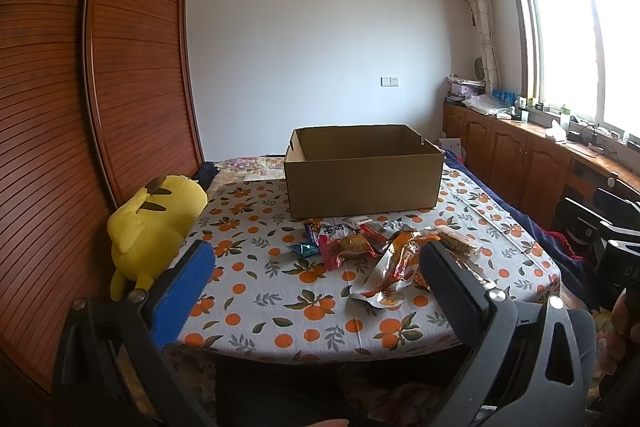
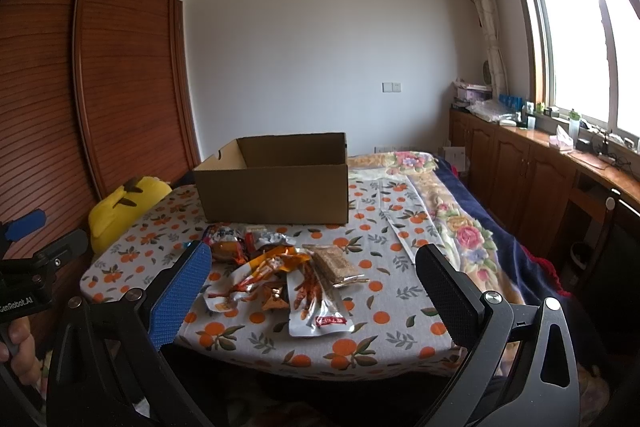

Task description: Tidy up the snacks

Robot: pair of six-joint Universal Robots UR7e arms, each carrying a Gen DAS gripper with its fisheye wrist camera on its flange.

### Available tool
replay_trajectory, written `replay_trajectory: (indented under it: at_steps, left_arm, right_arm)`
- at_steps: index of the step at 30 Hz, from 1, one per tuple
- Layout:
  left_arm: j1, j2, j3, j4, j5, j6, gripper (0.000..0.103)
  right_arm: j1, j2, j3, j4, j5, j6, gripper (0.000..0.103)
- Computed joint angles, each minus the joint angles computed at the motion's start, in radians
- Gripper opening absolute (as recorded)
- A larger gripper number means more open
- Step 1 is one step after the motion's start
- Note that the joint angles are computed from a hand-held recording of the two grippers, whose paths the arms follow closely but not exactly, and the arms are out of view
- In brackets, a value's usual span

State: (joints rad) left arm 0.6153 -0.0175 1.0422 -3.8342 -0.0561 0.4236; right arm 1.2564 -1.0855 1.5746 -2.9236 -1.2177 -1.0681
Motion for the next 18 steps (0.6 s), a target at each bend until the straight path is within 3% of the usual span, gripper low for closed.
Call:
replay_trajectory:
  at_steps: [18]
  left_arm:
    - [-0.001,0.013,-0.028,-0.04,0.0,0.056,0.103]
  right_arm:
    - [0.0,-0.001,0.002,-0.001,-0.001,0.001,0.103]
